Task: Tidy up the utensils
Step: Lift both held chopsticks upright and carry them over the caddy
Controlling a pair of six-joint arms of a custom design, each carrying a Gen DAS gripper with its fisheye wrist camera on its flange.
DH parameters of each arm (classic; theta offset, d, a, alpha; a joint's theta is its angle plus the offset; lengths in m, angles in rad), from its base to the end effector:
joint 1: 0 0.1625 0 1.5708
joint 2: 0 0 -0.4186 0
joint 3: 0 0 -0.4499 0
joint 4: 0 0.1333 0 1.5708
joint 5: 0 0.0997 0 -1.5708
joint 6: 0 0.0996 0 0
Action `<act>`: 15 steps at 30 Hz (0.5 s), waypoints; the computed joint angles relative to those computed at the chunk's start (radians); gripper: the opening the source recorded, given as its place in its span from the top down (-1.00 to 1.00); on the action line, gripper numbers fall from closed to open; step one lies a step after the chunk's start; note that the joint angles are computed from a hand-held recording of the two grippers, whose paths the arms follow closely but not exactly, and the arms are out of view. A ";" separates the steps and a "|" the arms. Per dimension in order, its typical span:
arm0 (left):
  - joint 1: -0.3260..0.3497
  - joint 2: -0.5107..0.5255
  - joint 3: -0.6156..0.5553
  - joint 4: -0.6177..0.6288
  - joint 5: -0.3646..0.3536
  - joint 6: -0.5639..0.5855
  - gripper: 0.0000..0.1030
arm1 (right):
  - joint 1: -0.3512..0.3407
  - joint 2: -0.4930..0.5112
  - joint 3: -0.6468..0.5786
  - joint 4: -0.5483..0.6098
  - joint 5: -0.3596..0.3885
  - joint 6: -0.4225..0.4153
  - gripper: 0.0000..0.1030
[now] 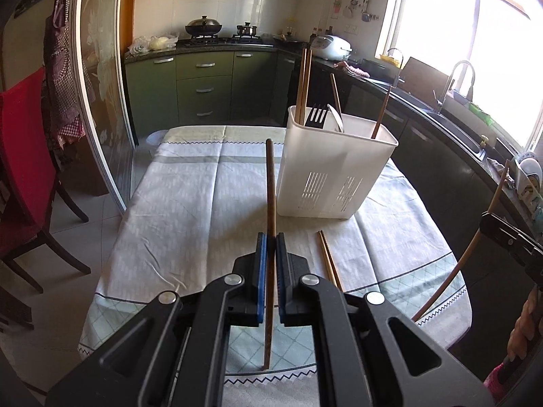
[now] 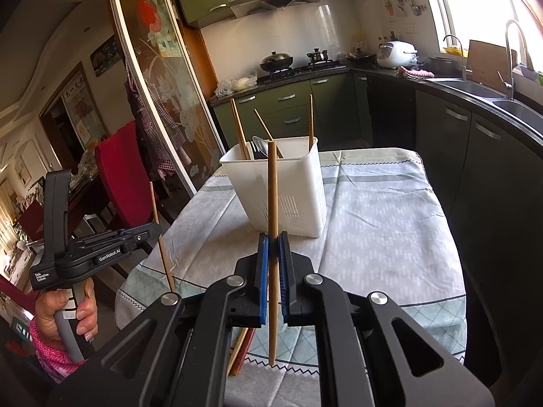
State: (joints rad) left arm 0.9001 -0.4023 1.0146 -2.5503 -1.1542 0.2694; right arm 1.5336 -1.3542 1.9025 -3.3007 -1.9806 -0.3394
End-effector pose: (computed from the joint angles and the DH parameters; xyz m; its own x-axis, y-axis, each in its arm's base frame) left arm -0.4104 -0.7966 0.0186 -0.6232 0.6328 -0.4596 0.7739 0.5838 -0.2455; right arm 0.0714 -0.5993 0.3944 -0.8560 0.2533 0.4506 -0.2873 0.4915 -0.8221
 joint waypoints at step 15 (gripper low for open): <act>-0.020 -0.024 -0.010 -0.033 -0.052 0.043 0.90 | 0.037 0.042 -0.088 0.013 -0.014 -0.060 0.87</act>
